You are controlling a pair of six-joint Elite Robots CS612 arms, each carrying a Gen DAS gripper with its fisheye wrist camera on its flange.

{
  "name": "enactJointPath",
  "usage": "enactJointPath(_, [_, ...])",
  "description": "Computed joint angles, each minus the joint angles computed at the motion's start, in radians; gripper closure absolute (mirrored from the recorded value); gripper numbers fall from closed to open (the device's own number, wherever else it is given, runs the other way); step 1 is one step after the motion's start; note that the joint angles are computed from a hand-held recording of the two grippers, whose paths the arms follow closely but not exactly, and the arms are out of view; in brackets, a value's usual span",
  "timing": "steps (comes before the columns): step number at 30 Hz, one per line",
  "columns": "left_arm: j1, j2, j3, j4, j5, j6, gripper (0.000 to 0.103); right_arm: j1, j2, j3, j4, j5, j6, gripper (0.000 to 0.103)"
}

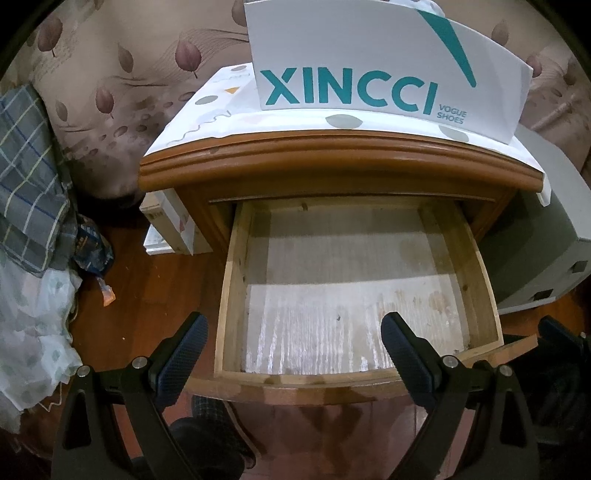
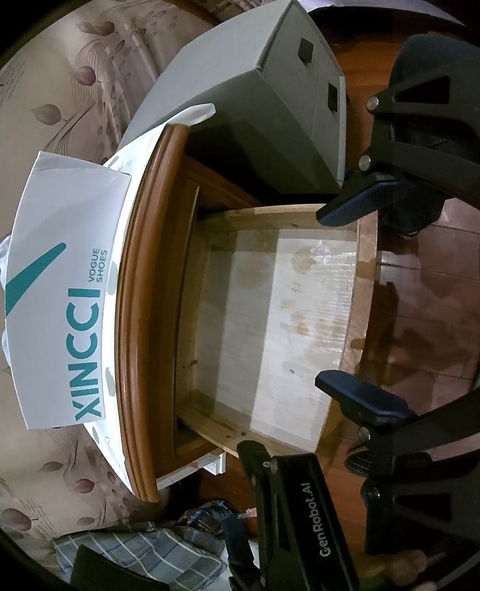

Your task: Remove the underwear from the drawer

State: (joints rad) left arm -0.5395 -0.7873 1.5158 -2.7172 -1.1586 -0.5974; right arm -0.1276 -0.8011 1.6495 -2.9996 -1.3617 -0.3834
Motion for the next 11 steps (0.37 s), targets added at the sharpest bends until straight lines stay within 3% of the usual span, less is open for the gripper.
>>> enactJointPath(11, [0.006,-0.006,0.013,-0.03,-0.02,-0.004,0.01,0.0,0.001,0.0,-0.003,-0.001,-0.005,0.021])
